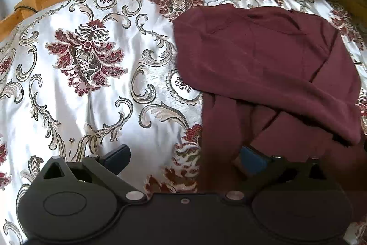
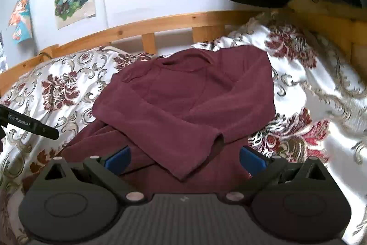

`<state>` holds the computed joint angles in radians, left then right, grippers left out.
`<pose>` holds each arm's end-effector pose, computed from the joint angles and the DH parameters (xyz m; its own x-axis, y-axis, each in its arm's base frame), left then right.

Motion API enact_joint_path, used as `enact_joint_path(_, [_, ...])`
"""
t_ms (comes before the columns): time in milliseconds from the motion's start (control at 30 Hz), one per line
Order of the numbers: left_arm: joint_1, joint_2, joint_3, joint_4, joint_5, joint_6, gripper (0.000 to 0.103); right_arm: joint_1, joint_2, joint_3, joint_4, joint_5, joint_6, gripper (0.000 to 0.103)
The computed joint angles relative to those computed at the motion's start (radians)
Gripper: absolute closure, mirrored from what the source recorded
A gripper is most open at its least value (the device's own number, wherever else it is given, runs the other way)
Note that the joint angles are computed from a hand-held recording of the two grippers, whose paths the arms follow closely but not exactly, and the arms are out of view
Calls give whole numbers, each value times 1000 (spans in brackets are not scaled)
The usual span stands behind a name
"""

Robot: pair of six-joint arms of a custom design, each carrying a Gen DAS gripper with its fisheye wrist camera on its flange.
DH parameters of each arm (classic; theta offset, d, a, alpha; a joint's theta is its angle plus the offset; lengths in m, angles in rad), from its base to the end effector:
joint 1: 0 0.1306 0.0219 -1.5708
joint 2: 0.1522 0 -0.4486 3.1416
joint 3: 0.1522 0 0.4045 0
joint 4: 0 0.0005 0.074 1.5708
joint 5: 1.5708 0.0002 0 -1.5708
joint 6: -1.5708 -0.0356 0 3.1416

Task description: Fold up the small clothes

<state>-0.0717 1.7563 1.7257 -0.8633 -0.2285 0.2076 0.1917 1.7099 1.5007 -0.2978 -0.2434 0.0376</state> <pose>0.6416 -0.0385 0.4566 -0.7460 -0.1477 -0.6493 -0.2304 0.9721 0.0437 0.6279 0.1301 0.4234 -0.4616 -0.1267 -0.8780 -0.4094 0.9085 0.0841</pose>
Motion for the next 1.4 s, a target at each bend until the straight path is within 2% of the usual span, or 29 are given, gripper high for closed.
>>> enact_joint_path(167, [-13,-24,-17,1,20,5,1,-11,-53,-20,-86,-13,61,0])
enact_joint_path(367, [-33,-74,-62,1,34,-47,1,-30,-117,-57,-177,14,126,0])
enact_joint_path(567, [-45,-180,-201,68,78,-163,1,-53,-176,-115,-261,4,185,0])
enact_joint_path(733, [-63,-240,-310,134,99,-251,1,-41,-167,-117,-331,35,241,0])
enact_joint_path(833, [-87,-226,-328,130,46,-308,1,-27,-158,-114,-332,37,266,0])
enact_joint_path(933, [-112,-189,-319,124,-46,-336,1,-25,-152,-113,-343,24,277,0])
enact_joint_path(1067, [-133,-126,-283,100,-128,-295,1,-29,-135,-100,-378,17,265,0])
enact_joint_path(1133, [-140,-110,-275,113,-149,-268,1,-31,-124,-89,-396,16,264,0])
enact_joint_path(1233, [-159,-105,-290,182,-232,-302,0,-34,-119,-88,-396,16,264,0])
enact_joint_path(1300, [-173,-114,-325,272,-317,-378,2,-37,-115,-86,-391,15,261,0])
enact_joint_path(1400, [-175,-131,-364,371,-377,-460,15,-41,-108,-82,-388,14,256,0])
